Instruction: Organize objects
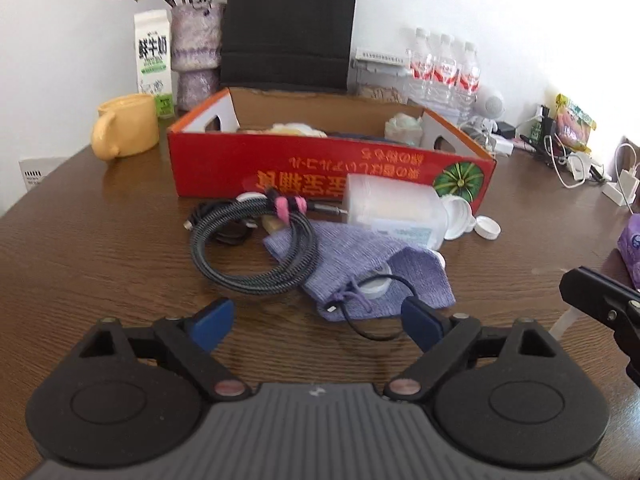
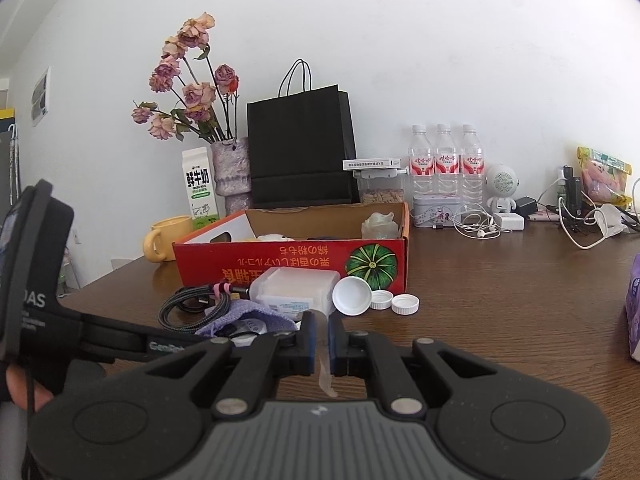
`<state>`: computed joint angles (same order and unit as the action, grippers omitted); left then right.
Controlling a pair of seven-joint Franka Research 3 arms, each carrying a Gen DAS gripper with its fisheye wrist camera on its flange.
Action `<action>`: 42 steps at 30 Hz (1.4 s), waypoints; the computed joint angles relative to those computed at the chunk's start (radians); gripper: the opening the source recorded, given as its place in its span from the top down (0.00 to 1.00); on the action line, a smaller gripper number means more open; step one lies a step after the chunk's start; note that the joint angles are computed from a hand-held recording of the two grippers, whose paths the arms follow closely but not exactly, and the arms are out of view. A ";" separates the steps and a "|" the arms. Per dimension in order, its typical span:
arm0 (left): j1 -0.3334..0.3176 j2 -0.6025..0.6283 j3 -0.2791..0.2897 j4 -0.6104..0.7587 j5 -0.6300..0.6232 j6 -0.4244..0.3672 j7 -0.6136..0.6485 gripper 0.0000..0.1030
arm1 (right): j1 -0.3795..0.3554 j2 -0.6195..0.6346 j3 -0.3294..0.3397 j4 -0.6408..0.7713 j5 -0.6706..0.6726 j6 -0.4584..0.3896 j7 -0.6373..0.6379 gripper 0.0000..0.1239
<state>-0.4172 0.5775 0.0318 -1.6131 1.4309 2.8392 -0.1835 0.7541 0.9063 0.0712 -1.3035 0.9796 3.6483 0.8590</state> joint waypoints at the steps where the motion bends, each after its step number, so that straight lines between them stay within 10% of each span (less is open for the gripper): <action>1: -0.005 -0.016 0.013 -0.016 0.031 0.001 -0.028 0.10 | 0.004 0.001 -0.006 0.004 0.012 -0.003 -0.008 0.95; 9: 0.049 -0.076 -0.009 -0.071 0.182 -0.037 -0.171 0.00 | 0.037 0.030 -0.038 0.078 0.133 -0.032 -0.115 0.95; 18: 0.186 0.156 -0.186 0.238 -0.413 -0.126 0.646 0.00 | 0.034 0.055 -0.013 0.154 0.246 -0.024 -0.262 0.95; 25: 0.200 0.270 -0.222 0.407 -0.672 -0.232 0.886 0.00 | -0.012 0.060 0.065 0.171 0.251 0.018 -0.320 0.95; 34: 0.134 0.191 -0.083 0.251 -0.740 -0.040 0.811 0.13 | -0.030 0.081 0.118 0.224 0.280 0.021 -0.408 0.95; 42: -0.038 0.073 0.160 0.065 -0.577 0.137 0.549 0.14 | -0.029 0.110 0.144 0.301 0.356 0.030 -0.530 0.95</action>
<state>-0.4550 0.6507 0.1920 -1.5483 0.8536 2.9760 0.3659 0.7251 1.0161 0.2155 -1.0020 1.3360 3.6787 0.3287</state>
